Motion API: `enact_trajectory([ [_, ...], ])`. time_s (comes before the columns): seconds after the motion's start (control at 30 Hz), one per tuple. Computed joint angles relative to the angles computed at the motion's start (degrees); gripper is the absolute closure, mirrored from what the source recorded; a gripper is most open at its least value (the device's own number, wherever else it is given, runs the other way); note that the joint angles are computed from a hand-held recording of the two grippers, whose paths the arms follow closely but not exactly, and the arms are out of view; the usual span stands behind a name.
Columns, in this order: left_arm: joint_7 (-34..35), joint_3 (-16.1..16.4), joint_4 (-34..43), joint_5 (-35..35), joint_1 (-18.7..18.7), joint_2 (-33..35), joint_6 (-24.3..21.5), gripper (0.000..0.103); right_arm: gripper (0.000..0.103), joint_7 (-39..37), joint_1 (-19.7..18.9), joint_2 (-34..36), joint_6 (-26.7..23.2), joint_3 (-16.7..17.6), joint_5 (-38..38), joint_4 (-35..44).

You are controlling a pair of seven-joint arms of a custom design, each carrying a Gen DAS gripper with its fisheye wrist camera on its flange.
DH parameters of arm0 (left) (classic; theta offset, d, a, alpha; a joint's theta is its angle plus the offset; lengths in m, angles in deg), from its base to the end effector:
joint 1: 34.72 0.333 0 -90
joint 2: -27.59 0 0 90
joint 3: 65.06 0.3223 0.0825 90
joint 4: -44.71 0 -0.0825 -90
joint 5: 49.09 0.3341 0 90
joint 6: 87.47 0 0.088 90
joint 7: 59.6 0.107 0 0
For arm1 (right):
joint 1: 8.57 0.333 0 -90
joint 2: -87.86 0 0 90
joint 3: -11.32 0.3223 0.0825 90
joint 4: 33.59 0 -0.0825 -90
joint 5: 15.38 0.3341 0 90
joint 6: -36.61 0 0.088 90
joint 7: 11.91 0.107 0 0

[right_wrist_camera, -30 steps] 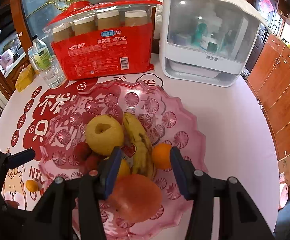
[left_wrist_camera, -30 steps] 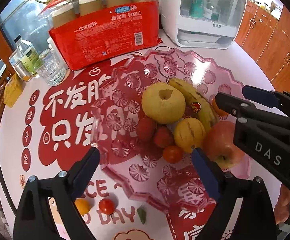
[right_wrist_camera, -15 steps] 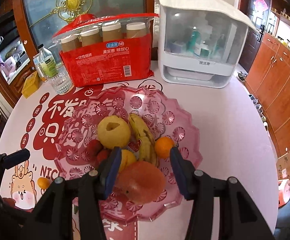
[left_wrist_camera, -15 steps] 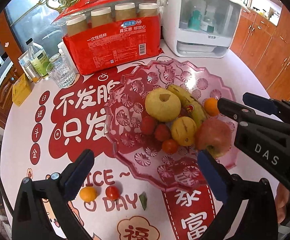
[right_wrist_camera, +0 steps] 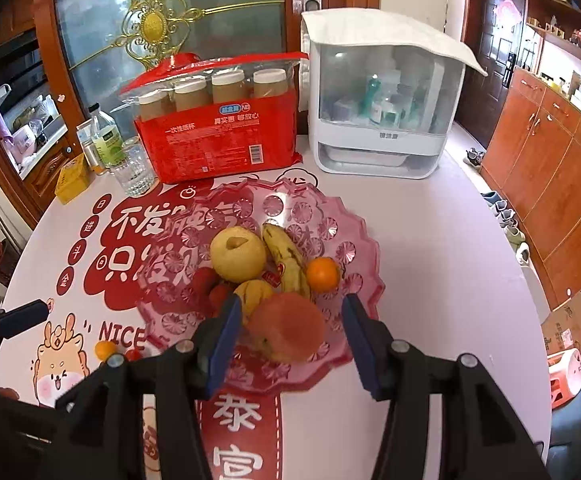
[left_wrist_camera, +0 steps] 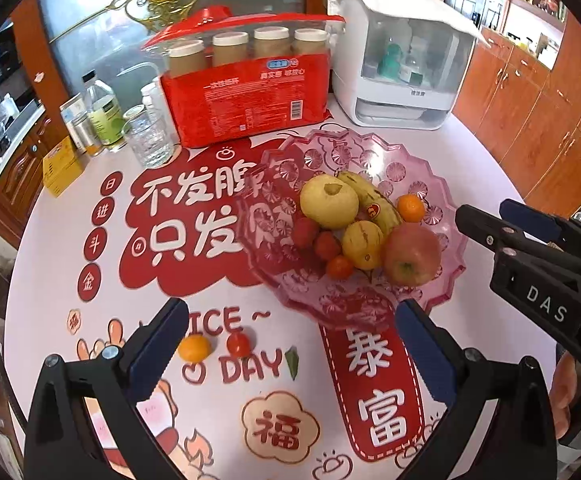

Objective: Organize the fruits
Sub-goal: 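Lift both open tools away from the pink bowl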

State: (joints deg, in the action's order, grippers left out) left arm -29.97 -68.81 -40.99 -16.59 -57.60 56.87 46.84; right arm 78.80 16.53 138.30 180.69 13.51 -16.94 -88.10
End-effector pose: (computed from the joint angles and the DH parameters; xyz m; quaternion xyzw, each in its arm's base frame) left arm 0.6214 -0.2923 0.4381 -0.7664 0.5826 -0.1575 0.2200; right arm 0.7002 0.3457 0.4410 -0.7995 0.4984 -0.1723 0.2874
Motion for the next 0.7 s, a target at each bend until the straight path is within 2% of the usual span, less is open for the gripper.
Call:
enact_trajectory([
  [0.13, -3.5, 0.1, -6.2, 1.7, -0.5, -4.5, 1.4, 0.0, 0.046, 1.0, 0.4, -6.9, 6.9, -0.2, -0.8, -12.4],
  [0.33, -10.2, -0.9, -13.5, 6.2, -0.9, -10.3, 1.6, 0.0, 0.046, 2.5, 0.9, -13.7, 14.0, -0.1, -2.1, -24.6],
  [0.57, -18.9, -3.2, -19.7, 13.0, -0.6, -15.3, -1.1, 0.0, 0.041, 3.8, 2.5, -18.9, 21.3, -0.8, -5.5, -34.8],
  [0.7, -22.3, -4.6, -22.6, 15.2, 0.0, -17.3, -2.7, 0.0, 0.038, 3.7, 2.9, -20.4, 23.3, -0.6, -7.0, -38.3],
])
